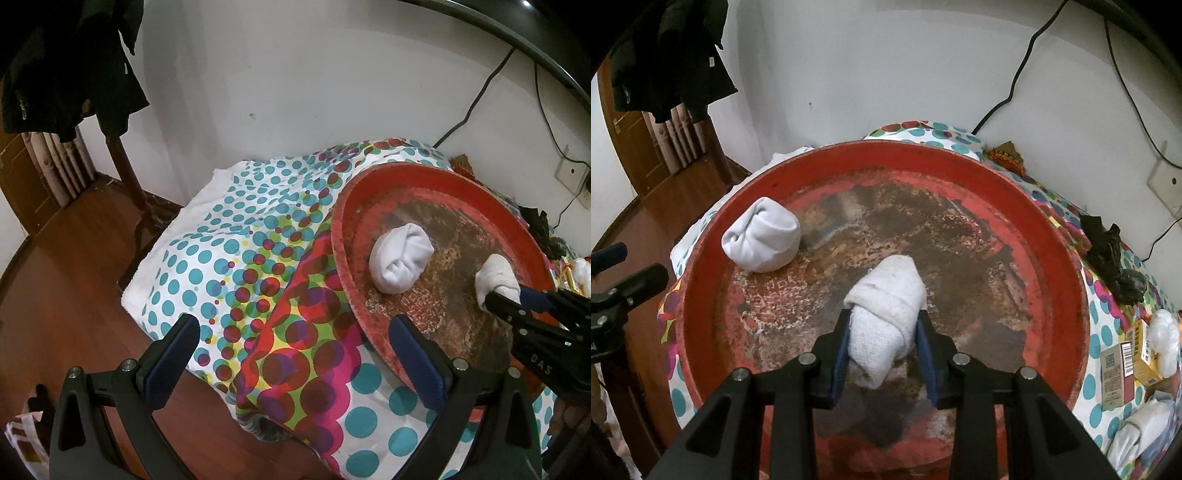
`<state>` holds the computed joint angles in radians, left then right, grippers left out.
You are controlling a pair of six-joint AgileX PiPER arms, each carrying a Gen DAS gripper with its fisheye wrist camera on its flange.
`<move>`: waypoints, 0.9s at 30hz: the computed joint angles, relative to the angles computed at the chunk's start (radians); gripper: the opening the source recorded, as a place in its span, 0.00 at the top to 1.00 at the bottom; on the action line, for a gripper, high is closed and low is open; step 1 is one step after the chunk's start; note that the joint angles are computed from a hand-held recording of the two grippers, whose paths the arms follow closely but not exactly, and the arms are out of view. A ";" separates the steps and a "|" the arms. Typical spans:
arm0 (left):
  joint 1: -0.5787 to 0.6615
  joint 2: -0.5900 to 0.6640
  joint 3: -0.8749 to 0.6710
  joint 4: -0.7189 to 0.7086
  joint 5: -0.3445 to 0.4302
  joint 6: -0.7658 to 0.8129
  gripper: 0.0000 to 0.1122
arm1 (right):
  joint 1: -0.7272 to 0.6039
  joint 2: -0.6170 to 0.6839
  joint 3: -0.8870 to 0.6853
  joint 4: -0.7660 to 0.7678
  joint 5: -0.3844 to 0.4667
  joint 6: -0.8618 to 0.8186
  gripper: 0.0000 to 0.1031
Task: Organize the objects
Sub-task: 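Carry the white rolled sock in the right tool onto the red tray, release, then grasp the blue sock with the right tool while the left tool reaches the white towel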
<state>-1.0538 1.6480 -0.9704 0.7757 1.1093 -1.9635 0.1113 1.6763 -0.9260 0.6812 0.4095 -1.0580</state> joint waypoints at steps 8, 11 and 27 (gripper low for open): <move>-0.008 0.010 -0.013 0.002 -0.004 0.007 0.09 | 0.008 0.002 0.008 -0.068 -0.023 0.068 0.62; -0.007 0.017 -0.020 0.000 -0.009 0.017 0.09 | 0.006 -0.013 0.019 -0.080 -0.027 0.085 0.51; -0.023 0.075 -0.107 -0.005 -0.024 0.100 0.09 | -0.217 -0.210 0.107 0.087 0.137 -0.138 0.47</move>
<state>-1.0770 1.7232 -1.0777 0.7712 1.0849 -1.8638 -0.1054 1.4662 -0.8190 0.7681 0.5466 -1.1960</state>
